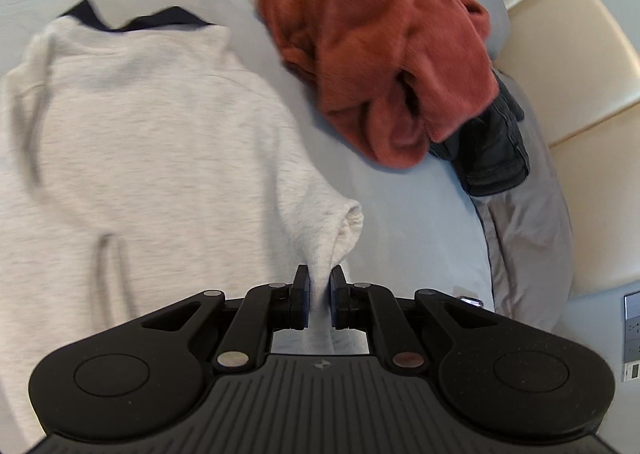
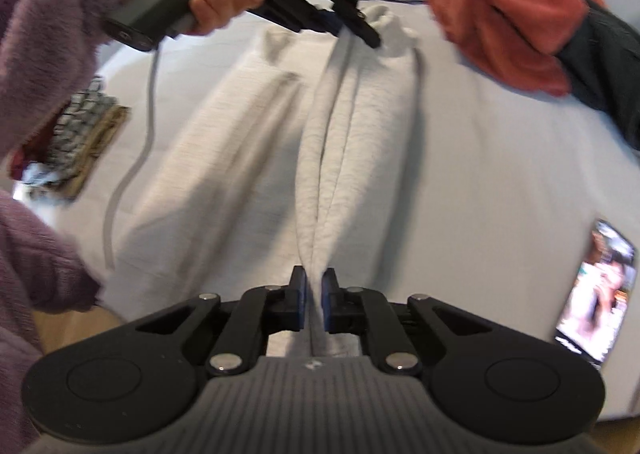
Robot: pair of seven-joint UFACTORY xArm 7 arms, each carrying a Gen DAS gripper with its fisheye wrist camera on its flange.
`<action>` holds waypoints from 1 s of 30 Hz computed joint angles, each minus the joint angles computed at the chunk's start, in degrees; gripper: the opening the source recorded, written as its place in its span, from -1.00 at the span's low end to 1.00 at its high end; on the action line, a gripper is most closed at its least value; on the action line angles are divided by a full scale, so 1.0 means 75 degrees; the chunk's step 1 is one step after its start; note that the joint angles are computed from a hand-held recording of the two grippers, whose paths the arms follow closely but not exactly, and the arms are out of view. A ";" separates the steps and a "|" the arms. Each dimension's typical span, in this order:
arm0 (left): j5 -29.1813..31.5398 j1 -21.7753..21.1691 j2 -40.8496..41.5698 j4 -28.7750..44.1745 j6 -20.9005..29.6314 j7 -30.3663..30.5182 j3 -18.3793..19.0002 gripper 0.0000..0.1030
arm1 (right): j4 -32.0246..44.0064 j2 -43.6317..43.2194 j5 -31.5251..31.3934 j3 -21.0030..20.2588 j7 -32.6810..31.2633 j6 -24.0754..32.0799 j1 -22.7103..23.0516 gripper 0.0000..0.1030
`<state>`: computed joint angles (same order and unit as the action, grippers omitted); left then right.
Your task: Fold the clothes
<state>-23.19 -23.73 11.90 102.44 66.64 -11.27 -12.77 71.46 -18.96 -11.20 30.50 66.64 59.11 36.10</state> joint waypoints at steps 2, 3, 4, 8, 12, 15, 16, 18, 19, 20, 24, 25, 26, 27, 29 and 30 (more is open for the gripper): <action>-0.0197 0.0187 -0.0205 -0.0351 -0.0080 0.0174 0.0085 -0.86 | 0.0165 0.0343 0.0012 0.0004 -0.0054 -0.0398 0.0019 -0.82; -0.0307 0.0277 -0.0305 -0.0548 -0.0148 0.0282 0.0124 -0.86 | 0.0264 0.0540 -0.0004 -0.0002 -0.0060 -0.0553 0.0043 -0.81; -0.0407 0.0360 -0.0397 -0.0749 -0.0223 0.0388 0.0161 -0.86 | 0.0370 0.0742 -0.0031 -0.0018 -0.0069 -0.0675 0.0083 -0.81; -0.0720 0.0647 -0.0705 -0.1510 -0.0501 0.0717 0.0314 -0.86 | 0.0825 0.1523 -0.0191 -0.0162 0.0070 -0.0900 0.0385 -0.81; -0.0988 0.0829 -0.0780 -0.2015 -0.0765 0.0997 0.0394 -0.85 | 0.1167 0.2208 -0.0249 -0.0459 0.0126 -0.1154 0.0761 -0.81; -0.1035 0.0874 -0.0769 -0.2228 -0.0986 0.1077 0.0404 -0.79 | 0.1367 0.2600 -0.0329 -0.0678 0.0169 -0.1191 0.1051 -0.81; -0.1024 0.0885 -0.0763 -0.2248 -0.1019 0.1100 0.0406 -0.77 | 0.1434 0.2715 -0.0337 -0.0746 0.0158 -0.1174 0.1135 -0.79; -0.1030 0.0903 -0.0799 -0.2305 -0.1153 0.1237 0.0400 -0.61 | 0.1587 0.2919 -0.0377 -0.0854 0.0089 -0.1100 0.1305 -0.67; -0.1030 0.0912 -0.0859 -0.2352 -0.1263 0.1311 0.0403 -0.56 | 0.1681 0.3009 -0.0399 -0.0894 0.0012 -0.1043 0.1391 -0.64; -0.1025 0.0926 -0.0933 -0.2399 -0.1365 0.1329 0.0419 -0.50 | 0.1762 0.3074 -0.0403 -0.0933 -0.0098 -0.0970 0.1466 -0.58; -0.1024 0.0971 -0.1245 -0.2479 -0.1615 0.1391 0.0481 -0.49 | 0.1985 0.3223 -0.0253 -0.1030 -0.0548 -0.0742 0.1691 -0.34; -0.1057 0.0975 -0.1333 -0.2490 -0.1607 0.1503 0.0490 -0.49 | 0.2050 0.3257 -0.0262 -0.1047 -0.0623 -0.0654 0.1742 -0.34; -0.1142 0.0975 -0.1440 -0.2527 -0.1583 0.1643 0.0497 -0.49 | 0.2073 0.3249 -0.0256 -0.1065 -0.0679 -0.0612 0.1780 -0.34; -0.1240 0.0969 -0.1562 -0.2585 -0.1553 0.1777 0.0507 -0.49 | 0.2025 0.3178 -0.0153 -0.1079 -0.0768 -0.0641 0.1788 -0.28; -0.1304 0.0921 -0.1887 -0.2803 -0.1559 0.1975 0.0520 -0.49 | 0.1805 0.2929 0.0030 -0.1077 -0.0892 -0.0827 0.1778 -0.14; -0.1224 0.0877 -0.2083 -0.2956 -0.1573 0.2041 0.0517 -0.49 | 0.1733 0.2819 0.0023 -0.1058 -0.0871 -0.0849 0.1776 -0.14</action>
<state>-32.37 -17.16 -3.72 80.28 54.84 4.03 -8.89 84.46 2.19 -11.03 22.56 60.11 52.74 49.43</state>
